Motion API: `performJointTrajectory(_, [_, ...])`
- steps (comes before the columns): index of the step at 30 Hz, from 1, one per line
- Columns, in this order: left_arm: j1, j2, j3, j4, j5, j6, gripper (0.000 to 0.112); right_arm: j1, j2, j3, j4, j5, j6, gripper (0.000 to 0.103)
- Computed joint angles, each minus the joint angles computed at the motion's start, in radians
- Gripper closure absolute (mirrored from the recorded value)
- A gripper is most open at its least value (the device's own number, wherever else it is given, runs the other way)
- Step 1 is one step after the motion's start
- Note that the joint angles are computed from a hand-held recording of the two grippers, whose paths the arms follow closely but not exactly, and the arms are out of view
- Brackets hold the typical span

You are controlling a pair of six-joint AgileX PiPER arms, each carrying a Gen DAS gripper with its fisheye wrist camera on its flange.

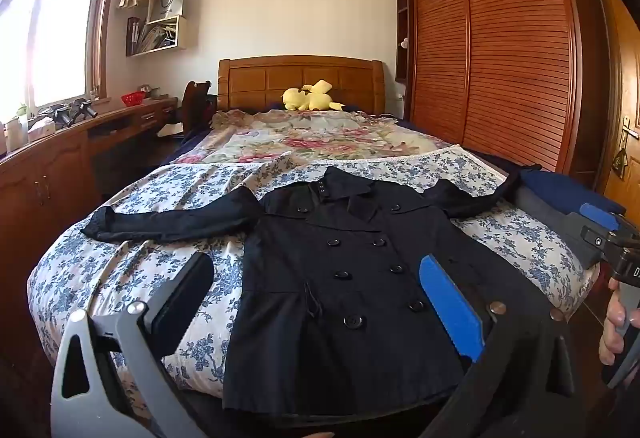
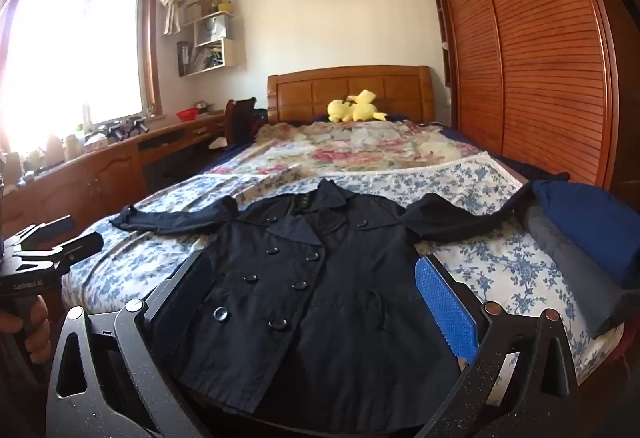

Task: Fold large clothes

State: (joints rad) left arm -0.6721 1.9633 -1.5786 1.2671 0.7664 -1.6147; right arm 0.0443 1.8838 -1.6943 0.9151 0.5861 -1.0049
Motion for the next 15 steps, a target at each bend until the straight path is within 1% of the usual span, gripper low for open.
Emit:
performJointTrajectory(1, [-0.001,0.001,0.000,0.005,0.004,-0.006,0.009,-0.007,0.007,-0.012,0.011,0.020,0.023,0.000])
performJointTrajectory(2, [-0.001,0.001,0.000,0.007,0.004,-0.006,0.009,-0.006,0.008,-0.014,0.004,0.020,0.029,0.000])
performJointTrajectory(7, [0.000,0.005,-0.004,0.009,0.005,-0.008,0.009,-0.016,0.009,-0.015,0.014,0.032,0.012,0.000])
performJointTrajectory(8, [0.003,-0.014,0.025,0.023,-0.001,-0.024,0.009,-0.020,0.009,-0.015,0.018,0.036,0.007,0.000])
performJointTrajectory(11, [0.009,-0.016,0.027,0.026,-0.005,-0.025,0.009,-0.032,0.008,-0.016,0.027,0.048,-0.007,0.000])
performJointTrajectory(13, [0.009,-0.027,0.028,0.014,-0.002,-0.009,0.009,-0.006,0.016,-0.019,-0.012,0.017,0.029,0.000])
performJointTrajectory(15, [0.012,-0.031,0.032,0.017,-0.006,-0.012,0.009,-0.008,0.018,-0.021,-0.012,0.021,0.028,0.000])
